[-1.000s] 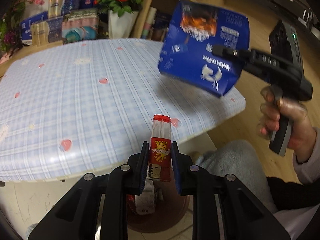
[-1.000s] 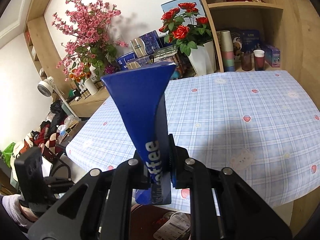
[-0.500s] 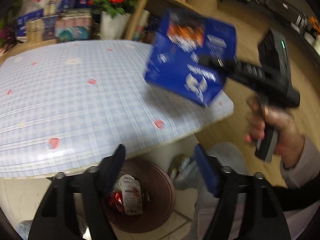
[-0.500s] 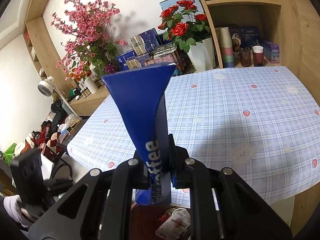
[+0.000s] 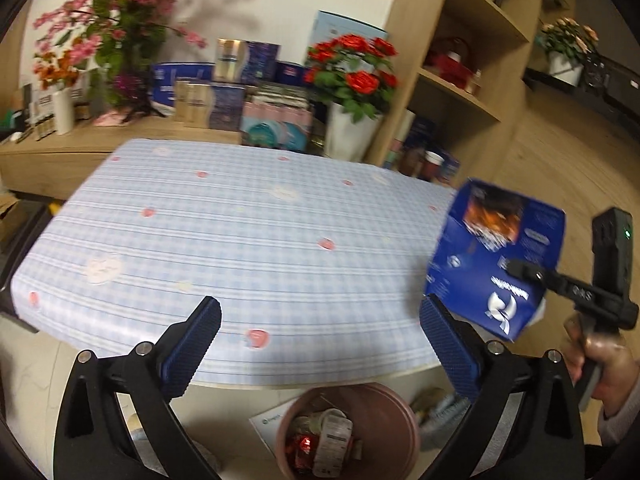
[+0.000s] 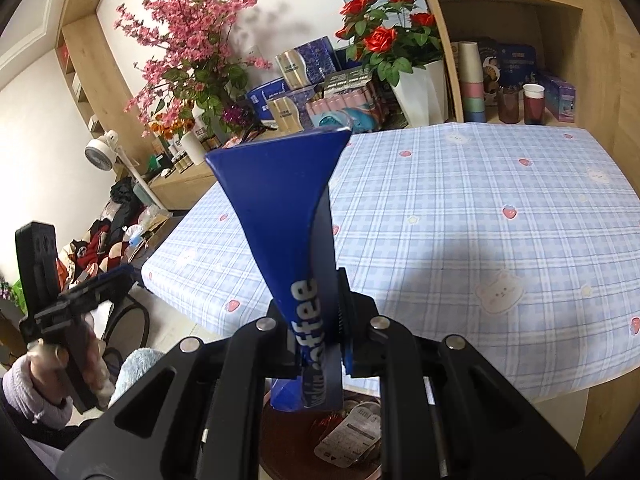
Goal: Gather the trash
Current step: 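Lower the blue coffee box into the bin and open the right gripper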
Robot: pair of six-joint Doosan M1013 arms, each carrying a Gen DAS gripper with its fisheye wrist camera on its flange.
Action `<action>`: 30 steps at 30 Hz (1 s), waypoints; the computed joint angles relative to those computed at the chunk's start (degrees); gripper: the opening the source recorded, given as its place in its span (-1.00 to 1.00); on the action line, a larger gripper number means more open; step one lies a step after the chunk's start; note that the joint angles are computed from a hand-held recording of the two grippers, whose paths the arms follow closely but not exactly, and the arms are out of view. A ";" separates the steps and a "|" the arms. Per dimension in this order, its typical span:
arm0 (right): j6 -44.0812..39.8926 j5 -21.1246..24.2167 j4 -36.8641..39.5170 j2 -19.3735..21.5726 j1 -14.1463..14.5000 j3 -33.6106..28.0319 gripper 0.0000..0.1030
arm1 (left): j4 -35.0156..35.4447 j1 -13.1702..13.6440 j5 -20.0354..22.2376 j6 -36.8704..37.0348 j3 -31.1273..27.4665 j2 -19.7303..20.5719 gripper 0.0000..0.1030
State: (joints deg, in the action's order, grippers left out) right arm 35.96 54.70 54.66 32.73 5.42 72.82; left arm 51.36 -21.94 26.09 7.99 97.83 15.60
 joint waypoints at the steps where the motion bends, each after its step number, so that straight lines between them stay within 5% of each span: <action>1: 0.07 0.34 -0.30 -0.04 0.05 0.12 -0.67 | 0.51 -0.22 0.73 -0.67 -0.12 0.03 0.88; 23: 5.98 16.47 -17.97 2.13 4.44 0.12 -0.59 | 1.93 -0.05 3.37 -6.93 2.60 -1.41 0.88; 24: 6.15 16.90 -18.32 2.23 4.60 0.20 -0.45 | 2.01 -0.03 3.41 -7.11 2.68 -1.47 0.88; 27: 5.31 15.51 -18.40 1.67 4.98 1.43 0.37 | 2.27 0.02 3.48 -7.65 2.89 -1.60 0.88; 30: 4.80 12.79 -17.34 0.83 5.00 2.19 0.59 | 2.19 0.03 3.54 -7.81 3.00 -1.67 0.88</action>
State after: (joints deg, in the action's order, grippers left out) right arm 40.77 67.49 37.32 33.57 10.42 75.01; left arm 53.55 -21.91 29.63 0.19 100.83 13.93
